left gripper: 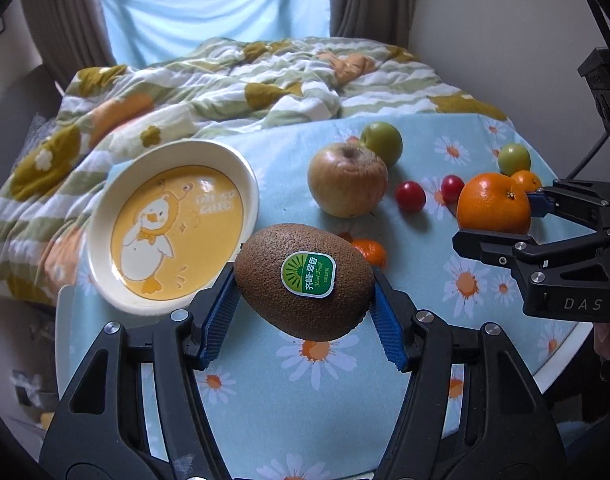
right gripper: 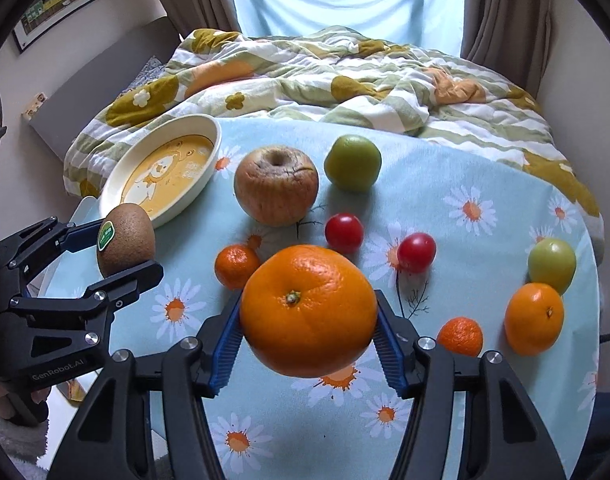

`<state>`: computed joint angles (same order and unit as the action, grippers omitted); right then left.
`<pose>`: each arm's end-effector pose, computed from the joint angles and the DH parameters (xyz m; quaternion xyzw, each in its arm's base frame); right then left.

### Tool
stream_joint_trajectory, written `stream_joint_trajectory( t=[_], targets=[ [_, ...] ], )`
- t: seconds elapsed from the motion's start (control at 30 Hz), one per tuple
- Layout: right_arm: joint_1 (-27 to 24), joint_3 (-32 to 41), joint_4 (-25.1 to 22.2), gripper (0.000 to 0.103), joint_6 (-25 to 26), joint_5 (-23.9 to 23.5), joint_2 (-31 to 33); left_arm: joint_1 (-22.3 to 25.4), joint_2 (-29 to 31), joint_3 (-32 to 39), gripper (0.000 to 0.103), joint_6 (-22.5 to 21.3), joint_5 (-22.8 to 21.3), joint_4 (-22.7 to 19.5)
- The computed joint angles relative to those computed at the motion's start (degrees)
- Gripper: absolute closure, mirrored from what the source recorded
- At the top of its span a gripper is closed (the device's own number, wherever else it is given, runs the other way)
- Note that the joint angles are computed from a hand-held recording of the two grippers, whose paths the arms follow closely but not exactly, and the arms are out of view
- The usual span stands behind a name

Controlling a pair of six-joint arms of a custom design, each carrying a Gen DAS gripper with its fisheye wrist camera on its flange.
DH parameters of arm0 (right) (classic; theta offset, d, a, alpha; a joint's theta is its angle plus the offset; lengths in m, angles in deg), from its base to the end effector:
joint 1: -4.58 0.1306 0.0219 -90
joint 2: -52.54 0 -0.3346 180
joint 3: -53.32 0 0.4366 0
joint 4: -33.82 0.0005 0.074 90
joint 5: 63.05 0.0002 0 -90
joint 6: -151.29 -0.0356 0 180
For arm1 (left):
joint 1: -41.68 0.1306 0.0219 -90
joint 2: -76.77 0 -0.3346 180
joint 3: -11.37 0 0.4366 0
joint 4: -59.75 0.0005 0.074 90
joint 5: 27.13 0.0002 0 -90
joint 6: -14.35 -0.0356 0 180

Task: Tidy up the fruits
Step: 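Carry the kiwi into the duck bowl with the left tool while the right tool grasps the large orange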

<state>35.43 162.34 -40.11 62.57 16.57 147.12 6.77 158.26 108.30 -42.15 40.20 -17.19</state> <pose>0.4491 0.2751 0.4790 -0.2888 0.9167 0.1513 0.2311 0.3717 -0.2433 0.4838 -0.0367 0.9508 0.0219 0.3067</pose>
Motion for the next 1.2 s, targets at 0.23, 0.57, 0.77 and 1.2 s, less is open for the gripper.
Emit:
stream_joint_trajectory(
  t=[0.23,0.57,0.77,1.2],
  targets=[
    [0.8,8.1,-2.5,0.047,1.9,-0.7,4.4,2.3,-1.5,1.1,0.034,0.5,-2.9,-0.2],
    [4.5,19.9,-3.7,0.047,-4.4,1.6,12.8,11.5,-2.8,0.3,0.034,-9.5,3.8,2.3],
    [6.5,27.2,-5.2,0.047,-8.9,4.2,18.7,17.9,-2.1,-0.8,0.034,-16.6,8.8,4.9],
    [8.1,35.1,-7.9,0.047,-16.0,9.4,25.5,25.9,3.6,-1.8,0.034,-25.6,17.2,10.1]
  ],
)
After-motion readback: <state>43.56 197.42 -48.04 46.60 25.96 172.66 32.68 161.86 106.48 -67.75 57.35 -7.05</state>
